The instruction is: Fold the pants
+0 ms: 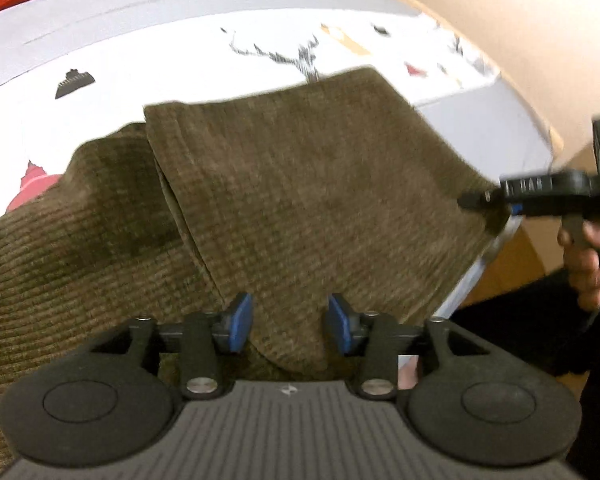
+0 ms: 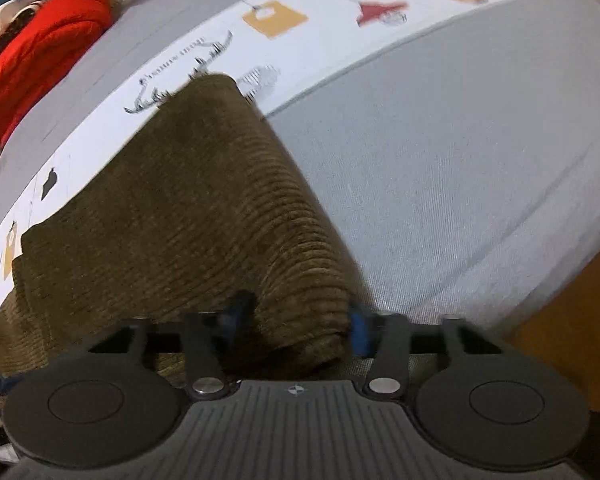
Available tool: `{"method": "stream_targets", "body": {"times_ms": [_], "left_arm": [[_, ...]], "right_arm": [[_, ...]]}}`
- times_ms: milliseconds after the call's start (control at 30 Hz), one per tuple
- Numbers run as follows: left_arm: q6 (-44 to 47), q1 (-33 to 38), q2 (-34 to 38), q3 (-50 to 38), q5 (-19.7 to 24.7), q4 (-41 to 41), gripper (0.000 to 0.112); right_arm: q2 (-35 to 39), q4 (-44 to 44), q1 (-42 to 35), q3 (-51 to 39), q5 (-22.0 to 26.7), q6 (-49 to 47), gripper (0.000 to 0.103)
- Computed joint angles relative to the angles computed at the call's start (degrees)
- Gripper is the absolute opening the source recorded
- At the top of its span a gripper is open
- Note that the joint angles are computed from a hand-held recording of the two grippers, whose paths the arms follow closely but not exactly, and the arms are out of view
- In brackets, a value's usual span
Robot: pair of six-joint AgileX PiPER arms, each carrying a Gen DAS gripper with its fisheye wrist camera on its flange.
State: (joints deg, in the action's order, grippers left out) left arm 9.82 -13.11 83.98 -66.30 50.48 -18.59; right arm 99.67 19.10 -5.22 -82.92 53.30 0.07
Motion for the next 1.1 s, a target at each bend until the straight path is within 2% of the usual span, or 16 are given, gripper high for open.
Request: {"method": "stream_targets", "body": {"times_ms": [100,200,233,267,333,433,500,600,667,767,800,833,867,900,967,1100], "left_arm": [[0.84,2.55,-1.31,-0.18,-0.63,-4.83,0.070],[6.20,5.27,-2.34,-0.60,-0.15,-13.64,0.073],[8.03,6.30,-2.95,-0.47,-0.13,-16.73,0.075],[10.39,7.89,-3.56,-0.12,-0.15,-20.92,0.077],[14.32,11.41,-4.37,0.66,0.54,-29.57,0.083],[17.01,15.34,-4.55,1.31,2.98,-38.24,0.085],[15.07,15.28,-4.04,0.45,3.64,-37.46,0.085],[10.89,13.46,-4.13,-0.58,2.50,-31.73,0.084],[8.40,12.14,-3.48,-1.29,1.97,-28.11,0.082],[3.02,10.21,-3.08,-2.13,0.17,-21.99,0.048],[1.78,9.91,-2.88,-2.35,-0.36,-19.93,0.029],[1.46,10.14,-2.16,-2.85,-0.05,-19.17,0.023],[1.57,10.67,-1.74,-3.10,0.67,-19.17,0.020],[1.22,10.88,-1.57,-3.08,0.88,-18.30,0.019],[0.42,11.30,-1.10,-3.19,1.08,-15.30,0.018],[3.45,17.02,-3.04,-1.96,4.54,-16.10,0.018]], "right_arm": [[-4.42,0.24,1.88,2.15,-3.29,-1.78,0.031],[-13.38,-6.81,10.48,8.19,-13.70,-10.03,0.030],[-17.36,-8.10,14.66,11.92,-18.75,-15.76,0.029],[-20.01,-7.10,17.50,14.44,-21.50,-21.32,0.029],[-23.37,-0.83,21.70,17.77,-23.56,-32.46,0.029],[-25.49,-1.92,28.89,21.57,-26.58,-38.28,0.029],[-25.94,-4.14,32.23,22.74,-27.54,-38.43,0.028],[-25.70,-3.92,34.92,23.14,-27.63,-40.30,0.028],[-25.65,-7.75,37.50,23.16,-27.71,-38.55,0.028],[-25.14,-9.20,38.22,22.40,-26.96,-37.44,0.028],[-24.93,-10.10,38.43,22.03,-26.75,-36.58,0.028],[-24.70,-10.85,38.60,21.45,-26.29,-35.65,0.028],[-24.66,-9.31,38.02,20.77,-24.88,-36.66,0.028],[-22.97,-5.48,36.90,18.00,-21.19,-38.50,0.029],[-19.95,5.62,32.23,12.54,-10.49,-43.46,0.034],[-13.35,13.59,27.60,1.64,3.23,-41.49,0.037]]}}
